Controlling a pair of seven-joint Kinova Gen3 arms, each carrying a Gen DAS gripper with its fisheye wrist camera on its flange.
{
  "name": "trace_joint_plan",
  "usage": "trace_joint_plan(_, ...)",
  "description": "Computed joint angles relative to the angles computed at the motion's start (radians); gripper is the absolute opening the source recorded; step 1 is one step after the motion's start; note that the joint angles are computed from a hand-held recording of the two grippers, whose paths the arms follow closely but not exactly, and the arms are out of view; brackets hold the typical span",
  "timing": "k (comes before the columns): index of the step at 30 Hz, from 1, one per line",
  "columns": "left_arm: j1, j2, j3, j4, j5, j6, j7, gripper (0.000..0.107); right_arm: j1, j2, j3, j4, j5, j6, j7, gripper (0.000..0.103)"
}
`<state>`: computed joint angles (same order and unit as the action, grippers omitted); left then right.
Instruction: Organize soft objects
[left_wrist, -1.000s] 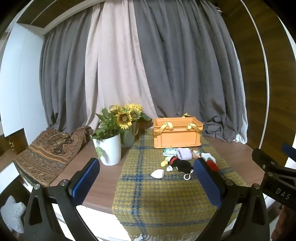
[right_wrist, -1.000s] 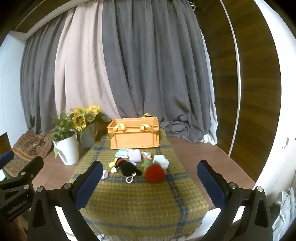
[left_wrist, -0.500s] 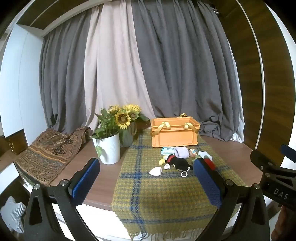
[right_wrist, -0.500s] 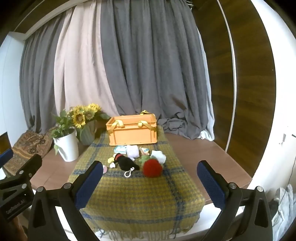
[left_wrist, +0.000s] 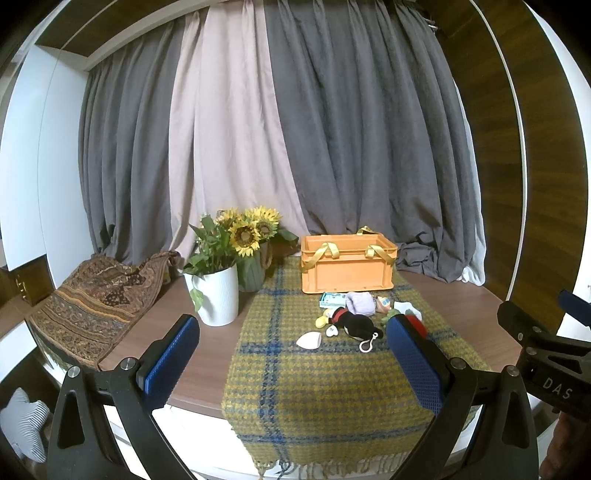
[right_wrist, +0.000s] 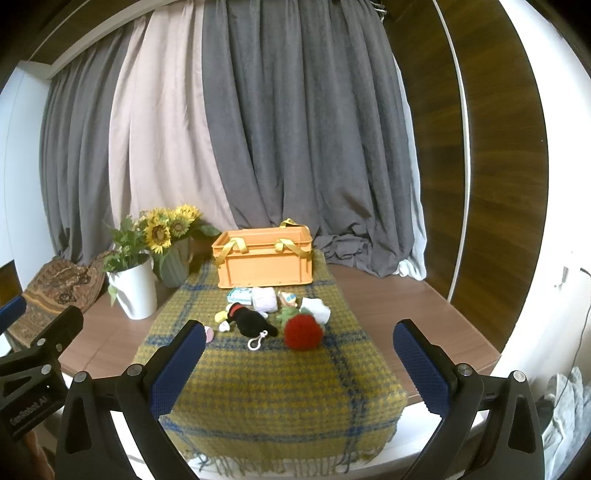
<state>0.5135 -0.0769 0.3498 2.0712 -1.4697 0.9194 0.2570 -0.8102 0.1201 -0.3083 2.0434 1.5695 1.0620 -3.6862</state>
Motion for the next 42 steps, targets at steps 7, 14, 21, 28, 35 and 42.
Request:
trace_joint_plan(7,0.001,-0.001,-0.001,0.009,-0.009,-0.001,0.014,0.103,-0.001,-0.005,-0.002,0.006,-0.002,0.003,-0.002,0.103)
trace_joint_plan(14,0.004,0.004,-0.001,0.015,-0.018,0.003,0.028,0.103,-0.003,-0.003,-0.003,0.006,-0.005,0.009,-0.001,0.103)
trace_joint_plan(21,0.008,0.006,-0.003,0.016,-0.02,0.007,0.031,0.103,0.001,-0.004,-0.002,0.008,-0.007,0.008,-0.002,0.103)
trace_joint_plan(28,0.009,0.006,-0.004,0.019,-0.024,0.006,0.036,0.103,0.002,-0.003,-0.001,0.009,-0.008,0.007,-0.001,0.103)
trace_joint_plan(35,0.003,0.003,-0.012,0.013,-0.013,-0.015,0.019,0.103,0.001,0.002,0.0,0.005,-0.008,0.008,0.0,0.103)
trace_joint_plan(42,-0.009,0.005,-0.016,0.006,-0.005,-0.038,0.003,0.103,0.009,0.003,0.006,0.0,-0.012,-0.012,0.008,0.103)
